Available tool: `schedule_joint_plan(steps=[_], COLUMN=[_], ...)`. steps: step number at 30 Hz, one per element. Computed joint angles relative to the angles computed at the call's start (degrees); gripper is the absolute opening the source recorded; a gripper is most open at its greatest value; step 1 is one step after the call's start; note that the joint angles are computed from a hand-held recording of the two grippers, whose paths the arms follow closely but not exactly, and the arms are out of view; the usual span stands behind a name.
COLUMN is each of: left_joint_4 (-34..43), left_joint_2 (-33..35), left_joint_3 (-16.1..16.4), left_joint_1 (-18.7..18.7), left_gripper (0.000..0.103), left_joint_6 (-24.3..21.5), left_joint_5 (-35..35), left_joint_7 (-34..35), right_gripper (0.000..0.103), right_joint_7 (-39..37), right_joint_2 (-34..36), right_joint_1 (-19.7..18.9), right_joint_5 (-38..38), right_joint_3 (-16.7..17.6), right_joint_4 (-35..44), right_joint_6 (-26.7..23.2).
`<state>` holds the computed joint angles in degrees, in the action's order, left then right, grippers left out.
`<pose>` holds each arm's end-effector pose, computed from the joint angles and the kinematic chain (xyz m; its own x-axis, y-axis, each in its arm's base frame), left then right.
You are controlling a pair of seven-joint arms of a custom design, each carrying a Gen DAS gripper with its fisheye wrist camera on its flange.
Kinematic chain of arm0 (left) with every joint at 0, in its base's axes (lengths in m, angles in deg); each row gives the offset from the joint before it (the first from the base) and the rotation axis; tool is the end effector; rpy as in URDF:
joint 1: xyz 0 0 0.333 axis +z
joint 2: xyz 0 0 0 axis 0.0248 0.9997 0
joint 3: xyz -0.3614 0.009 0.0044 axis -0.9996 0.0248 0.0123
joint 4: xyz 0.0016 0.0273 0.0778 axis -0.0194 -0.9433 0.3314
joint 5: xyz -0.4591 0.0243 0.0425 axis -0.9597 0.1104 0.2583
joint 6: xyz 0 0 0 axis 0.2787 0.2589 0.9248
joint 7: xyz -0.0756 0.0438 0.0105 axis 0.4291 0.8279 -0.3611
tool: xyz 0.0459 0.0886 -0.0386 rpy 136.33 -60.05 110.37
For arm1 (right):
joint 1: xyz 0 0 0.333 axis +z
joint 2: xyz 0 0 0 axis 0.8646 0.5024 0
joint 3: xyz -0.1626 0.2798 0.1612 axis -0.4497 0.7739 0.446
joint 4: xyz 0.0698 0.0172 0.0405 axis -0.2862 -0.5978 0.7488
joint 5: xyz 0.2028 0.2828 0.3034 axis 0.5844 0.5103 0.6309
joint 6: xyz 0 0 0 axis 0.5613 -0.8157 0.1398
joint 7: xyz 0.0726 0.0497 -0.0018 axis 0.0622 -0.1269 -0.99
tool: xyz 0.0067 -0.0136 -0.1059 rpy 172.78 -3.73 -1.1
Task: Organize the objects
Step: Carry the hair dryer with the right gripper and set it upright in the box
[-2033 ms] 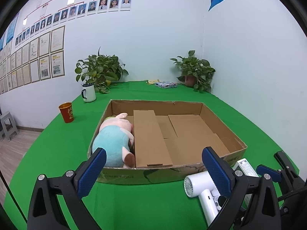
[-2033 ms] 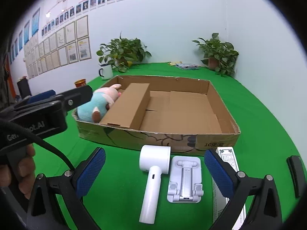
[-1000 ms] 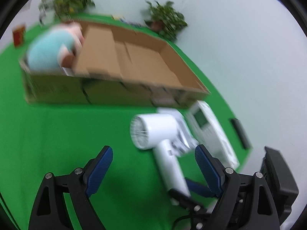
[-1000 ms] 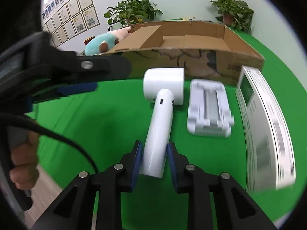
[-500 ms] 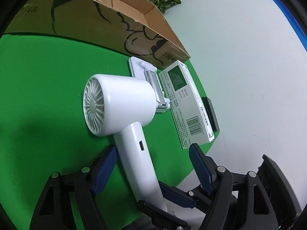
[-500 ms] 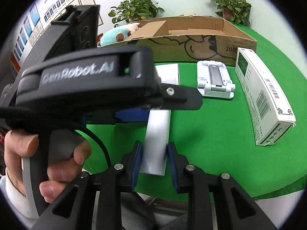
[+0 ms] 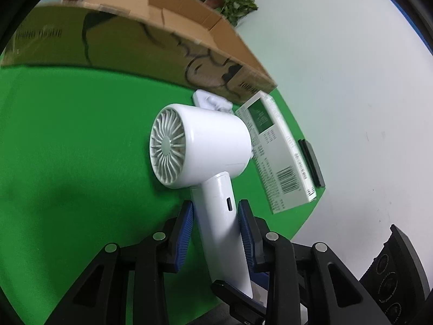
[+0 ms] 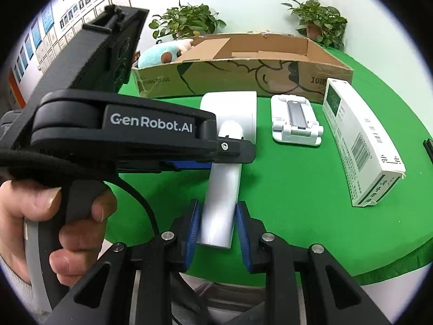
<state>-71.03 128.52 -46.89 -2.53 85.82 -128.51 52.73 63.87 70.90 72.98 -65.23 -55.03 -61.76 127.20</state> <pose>0.7586 -0.3451 0.3446 -0.3139 -0.6944 0.6475 -0.9113 0.0290 -0.4107 0.6241 0.1665 0.3986 0.1420 -0.9842 -0.1056 -0.7529 -0.0382 -0.6570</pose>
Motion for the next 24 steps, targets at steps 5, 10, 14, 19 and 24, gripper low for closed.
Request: schedule_joint_plan(steps=[5,10,14,19,24], left_joint_4=[-1.35,-1.64,0.58,8.11,25.99], left_joint_2=[-2.93,-5.49,-6.14,-4.42,3.48], left_joint_3=[-0.80,-2.00,-1.65,0.52,4.91], left_joint_1=[0.44,0.89,0.16,-2.86,-7.98], left_gripper=[0.029,0.028,0.027,0.027,0.028], left_joint_6=[3.74,8.07,9.91,10.18,3.58], left_joint_5=[-1.10,-2.18,-0.73,4.46,13.92], left_joint_7=[2.19,5.77,6.78,5.01,-2.97], right_gripper=[0.025,0.024,0.024,0.023,0.023], right_joint_7=[2.59,2.36,1.36,0.06,0.24], right_joint_2=[-0.33,0.02,0.70,2.39,4.71], right_joint_1=[0.58,1.56,1.41,-2.81,-7.86], right_joint_5=[-0.99,-0.88,-0.33,-0.32,-2.00], right_joint_3=[-1.14,-2.61,-2.95,0.45,4.28], right_joint_4=[-0.92,0.88,3.00,7.73,14.07], right_joint_6=[6.78,9.54,11.99,14.24,13.35])
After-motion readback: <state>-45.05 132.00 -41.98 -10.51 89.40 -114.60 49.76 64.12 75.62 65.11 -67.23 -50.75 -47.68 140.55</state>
